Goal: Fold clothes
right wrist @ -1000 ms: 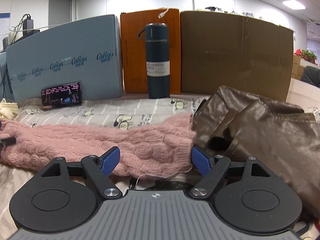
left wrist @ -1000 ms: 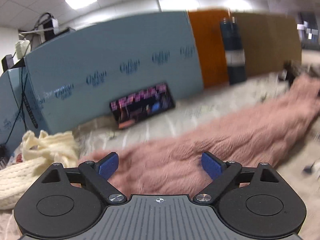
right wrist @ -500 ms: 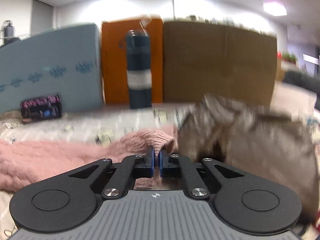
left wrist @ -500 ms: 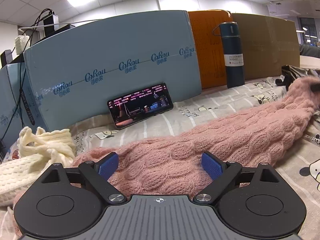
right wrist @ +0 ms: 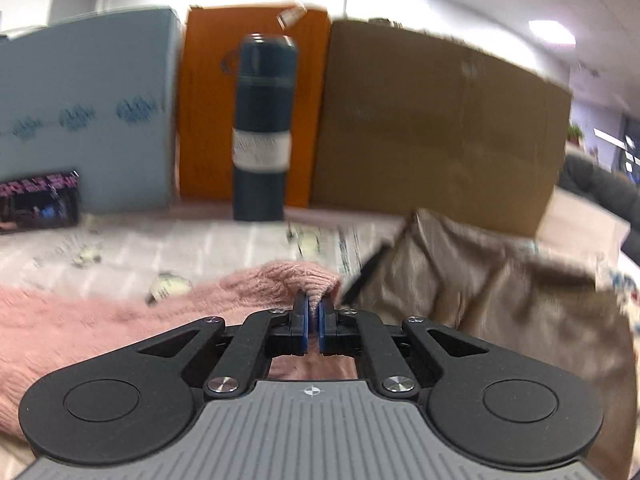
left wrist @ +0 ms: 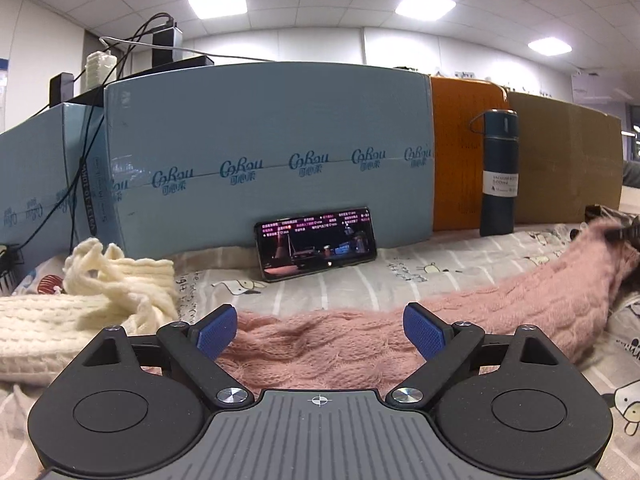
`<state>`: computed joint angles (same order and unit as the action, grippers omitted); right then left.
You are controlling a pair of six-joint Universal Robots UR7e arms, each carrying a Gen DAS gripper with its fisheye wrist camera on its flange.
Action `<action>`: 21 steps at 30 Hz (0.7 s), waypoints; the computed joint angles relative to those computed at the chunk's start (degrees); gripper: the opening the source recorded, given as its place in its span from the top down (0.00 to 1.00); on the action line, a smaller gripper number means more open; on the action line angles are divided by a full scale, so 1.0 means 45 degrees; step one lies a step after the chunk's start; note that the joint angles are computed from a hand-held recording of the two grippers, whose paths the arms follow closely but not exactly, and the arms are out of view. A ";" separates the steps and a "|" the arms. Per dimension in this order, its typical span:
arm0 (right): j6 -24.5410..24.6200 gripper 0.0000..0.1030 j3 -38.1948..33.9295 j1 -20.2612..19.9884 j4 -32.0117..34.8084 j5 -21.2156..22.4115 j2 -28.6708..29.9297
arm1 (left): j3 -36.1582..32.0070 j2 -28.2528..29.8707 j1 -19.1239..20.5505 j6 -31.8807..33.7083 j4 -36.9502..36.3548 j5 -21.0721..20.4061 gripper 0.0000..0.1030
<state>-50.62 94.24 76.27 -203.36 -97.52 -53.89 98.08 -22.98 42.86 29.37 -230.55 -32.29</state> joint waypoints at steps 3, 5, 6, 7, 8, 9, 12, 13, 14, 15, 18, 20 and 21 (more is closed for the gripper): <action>0.0468 0.88 0.0088 -0.0034 0.0049 -0.0156 -0.0086 | -0.0014 0.0016 -0.0002 0.0018 -0.0163 0.0004 0.10; 0.1087 0.56 0.0366 -0.0010 -0.0374 -0.0058 -0.0280 | -0.0048 0.0071 -0.0031 0.0146 -0.0429 0.0031 0.10; 0.1812 0.34 0.0622 -0.0075 -0.0473 0.0185 -0.0495 | -0.0084 0.0118 -0.0052 0.0260 -0.0592 0.0061 0.10; 0.2558 0.28 0.0877 -0.0146 -0.0563 0.0438 -0.0715 | -0.0129 0.0171 -0.0075 0.0394 -0.0766 0.0096 0.10; 0.3369 0.26 0.1101 -0.0206 -0.0270 0.0590 -0.0998 | -0.0172 0.0223 -0.0098 0.0536 -0.0946 0.0114 0.10; 0.4225 0.26 0.1288 -0.0277 0.0381 0.0754 -0.1351 | -0.0195 0.0253 -0.0111 0.0629 -0.1081 0.0096 0.09; 0.6629 0.23 0.1648 -0.0566 0.2586 0.1423 -0.2271 | -0.0178 0.0246 -0.0112 0.0623 -0.1234 0.0018 0.09; 0.7228 0.22 0.1711 -0.0680 0.3295 0.1639 -0.2494 | -0.0169 0.0233 -0.0107 0.0579 -0.1222 0.0003 0.09; 0.7741 0.22 0.1707 -0.0769 0.3896 0.1771 -0.2611 | -0.0162 0.0220 -0.0101 0.0530 -0.1198 -0.0011 0.09; 0.8130 0.22 0.1613 -0.0837 0.4518 0.1804 -0.2644 | -0.0145 0.0210 -0.0100 0.0497 -0.1200 -0.0029 0.08; 0.8922 0.22 0.1220 -0.0962 0.5405 0.1996 -0.2358 | -0.0086 0.0183 -0.0101 0.0424 -0.1228 -0.0082 0.08; 0.9351 0.22 0.0948 -0.1068 0.5551 0.2601 -0.2050 | -0.0074 0.0176 -0.0098 0.0390 -0.1191 -0.0099 0.08; 0.9527 0.21 0.0805 -0.1120 0.5547 0.3008 -0.1867 | -0.0069 0.0173 -0.0096 0.0374 -0.1170 -0.0107 0.08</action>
